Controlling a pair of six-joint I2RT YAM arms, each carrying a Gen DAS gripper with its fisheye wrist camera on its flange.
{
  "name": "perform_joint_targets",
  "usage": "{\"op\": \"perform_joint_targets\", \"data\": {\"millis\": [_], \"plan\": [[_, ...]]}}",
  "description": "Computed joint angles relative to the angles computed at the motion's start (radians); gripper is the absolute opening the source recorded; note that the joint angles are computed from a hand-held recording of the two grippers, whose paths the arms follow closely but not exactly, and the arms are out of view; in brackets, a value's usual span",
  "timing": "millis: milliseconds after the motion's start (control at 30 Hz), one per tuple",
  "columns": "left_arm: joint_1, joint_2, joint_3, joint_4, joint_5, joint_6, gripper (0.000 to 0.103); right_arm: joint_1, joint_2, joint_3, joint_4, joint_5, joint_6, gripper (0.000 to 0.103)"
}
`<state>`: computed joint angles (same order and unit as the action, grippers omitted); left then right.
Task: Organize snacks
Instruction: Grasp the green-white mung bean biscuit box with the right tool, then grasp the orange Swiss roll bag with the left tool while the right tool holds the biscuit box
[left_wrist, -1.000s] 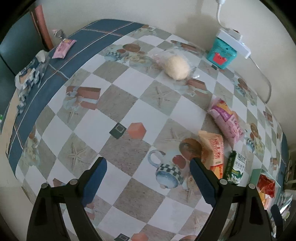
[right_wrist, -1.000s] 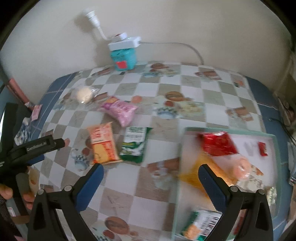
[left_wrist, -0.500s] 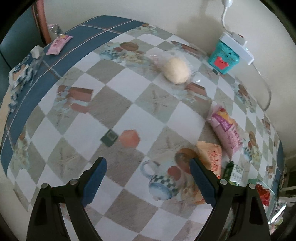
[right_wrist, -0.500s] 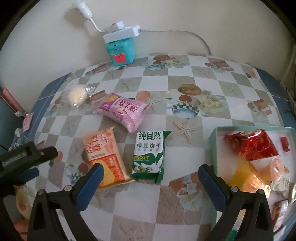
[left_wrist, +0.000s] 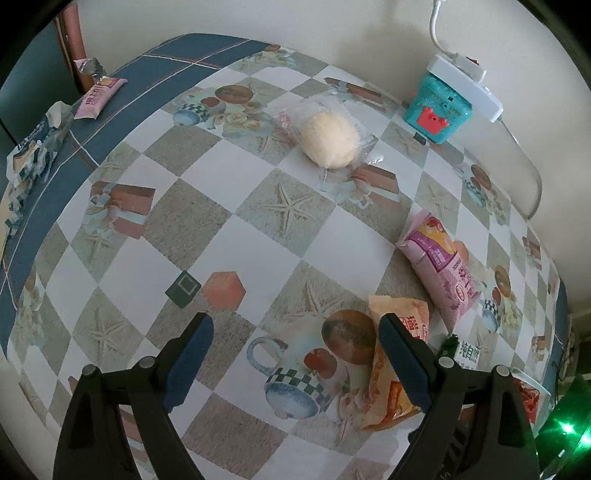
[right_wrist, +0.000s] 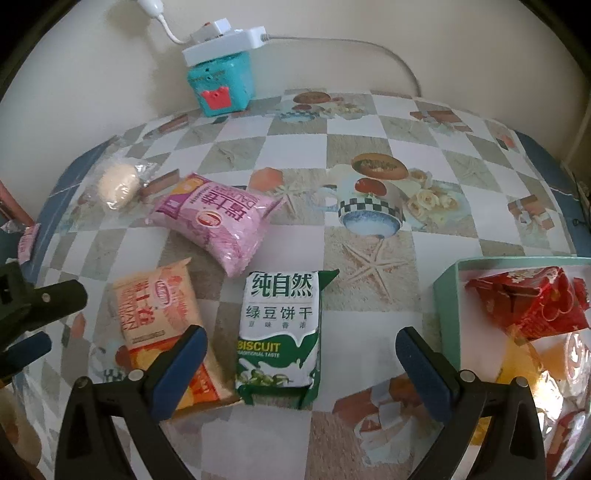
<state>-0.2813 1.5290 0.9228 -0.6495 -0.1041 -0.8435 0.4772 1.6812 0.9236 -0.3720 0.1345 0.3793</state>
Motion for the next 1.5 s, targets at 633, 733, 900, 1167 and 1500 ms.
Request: {"op": "perform_joint_targets", "data": {"millis": [633, 733, 900, 1167, 1500], "plan": [[-0.081, 0.09, 0.083, 0.023, 0.032, 0.029, 0.091, -0.001, -0.057, -0.099, 0.119, -0.012, -0.047, 0.045], [-0.1, 0.114, 0.108, 0.019, 0.034, 0.036, 0.091, -0.018, -0.07, -0.111, 0.118, -0.02, -0.047, 0.045], [-0.127, 0.137, 0.134, 0.018, 0.032, 0.046, 0.091, -0.053, -0.088, -0.124, 0.11, -0.036, -0.046, 0.045], [-0.146, 0.181, 0.15, 0.024, 0.038, 0.062, 0.091, -0.071, -0.099, -0.129, 0.1, -0.057, -0.049, 0.045], [-0.155, 0.245, 0.184, -0.02, 0.024, 0.046, 0.091, -0.072, -0.097, -0.121, 0.083, -0.058, -0.049, 0.045]]}}
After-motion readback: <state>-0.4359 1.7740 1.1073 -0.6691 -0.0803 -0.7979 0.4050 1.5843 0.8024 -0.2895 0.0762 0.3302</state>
